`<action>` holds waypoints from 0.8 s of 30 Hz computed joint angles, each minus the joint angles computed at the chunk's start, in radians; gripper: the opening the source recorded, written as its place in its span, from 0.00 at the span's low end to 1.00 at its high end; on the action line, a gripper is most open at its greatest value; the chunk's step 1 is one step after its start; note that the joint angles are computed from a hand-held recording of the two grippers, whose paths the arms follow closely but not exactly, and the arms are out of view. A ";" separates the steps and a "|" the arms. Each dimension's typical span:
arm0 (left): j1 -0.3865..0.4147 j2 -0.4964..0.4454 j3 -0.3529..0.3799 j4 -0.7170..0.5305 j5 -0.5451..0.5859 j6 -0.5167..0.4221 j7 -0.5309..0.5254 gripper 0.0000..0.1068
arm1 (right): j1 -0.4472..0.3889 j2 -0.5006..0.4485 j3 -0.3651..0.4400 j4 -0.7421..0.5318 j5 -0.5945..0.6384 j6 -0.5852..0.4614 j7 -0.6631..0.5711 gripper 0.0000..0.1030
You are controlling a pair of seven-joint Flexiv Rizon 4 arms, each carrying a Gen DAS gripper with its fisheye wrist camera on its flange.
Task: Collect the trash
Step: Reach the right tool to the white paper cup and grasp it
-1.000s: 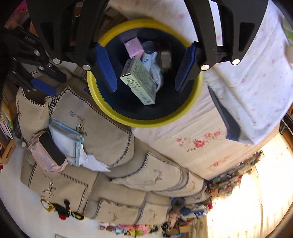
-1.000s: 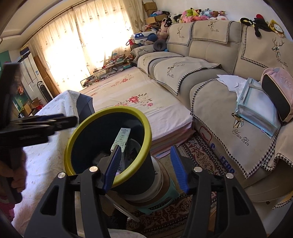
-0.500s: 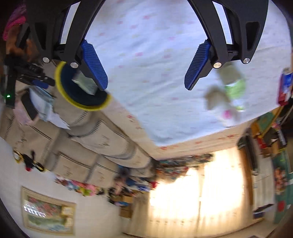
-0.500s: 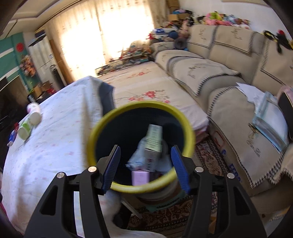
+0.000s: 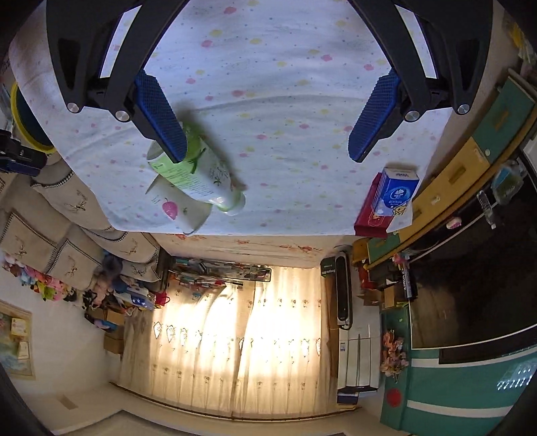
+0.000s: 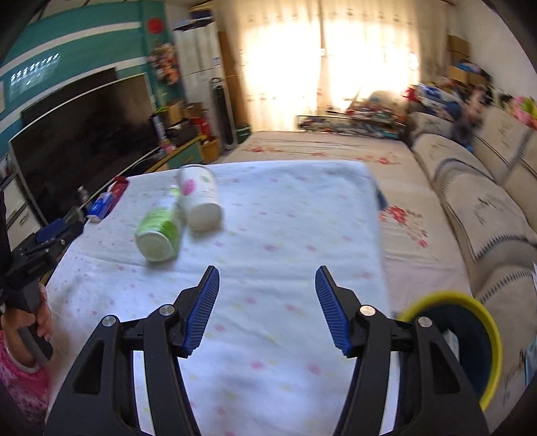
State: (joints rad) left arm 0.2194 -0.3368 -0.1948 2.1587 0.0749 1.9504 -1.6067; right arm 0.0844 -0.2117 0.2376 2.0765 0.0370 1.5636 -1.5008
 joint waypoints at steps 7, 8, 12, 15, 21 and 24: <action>-0.038 -0.027 0.027 -0.010 -0.044 -0.021 0.000 0.89 | -0.009 -0.165 0.101 -0.274 0.052 -0.151 -0.125 0.55; -0.044 -0.025 0.030 -0.007 -0.051 -0.026 0.002 0.89 | 0.008 -0.183 0.088 -0.301 0.045 -0.164 -0.123 0.55; -0.056 -0.038 0.043 -0.010 -0.069 -0.015 0.005 0.89 | 0.070 -0.272 0.054 -0.426 0.006 -0.224 -0.102 0.56; -0.056 -0.036 0.040 -0.007 -0.074 -0.024 0.006 0.89 | 0.115 -0.322 0.014 -0.497 -0.031 -0.266 -0.072 0.57; -0.049 -0.042 0.030 -0.014 -0.076 -0.035 0.018 0.89 | 0.150 -0.400 -0.030 -0.591 -0.074 -0.316 -0.004 0.57; -0.040 -0.042 0.017 -0.013 -0.074 -0.042 0.022 0.89 | 0.138 -0.431 -0.009 -0.627 -0.064 -0.353 -0.011 0.57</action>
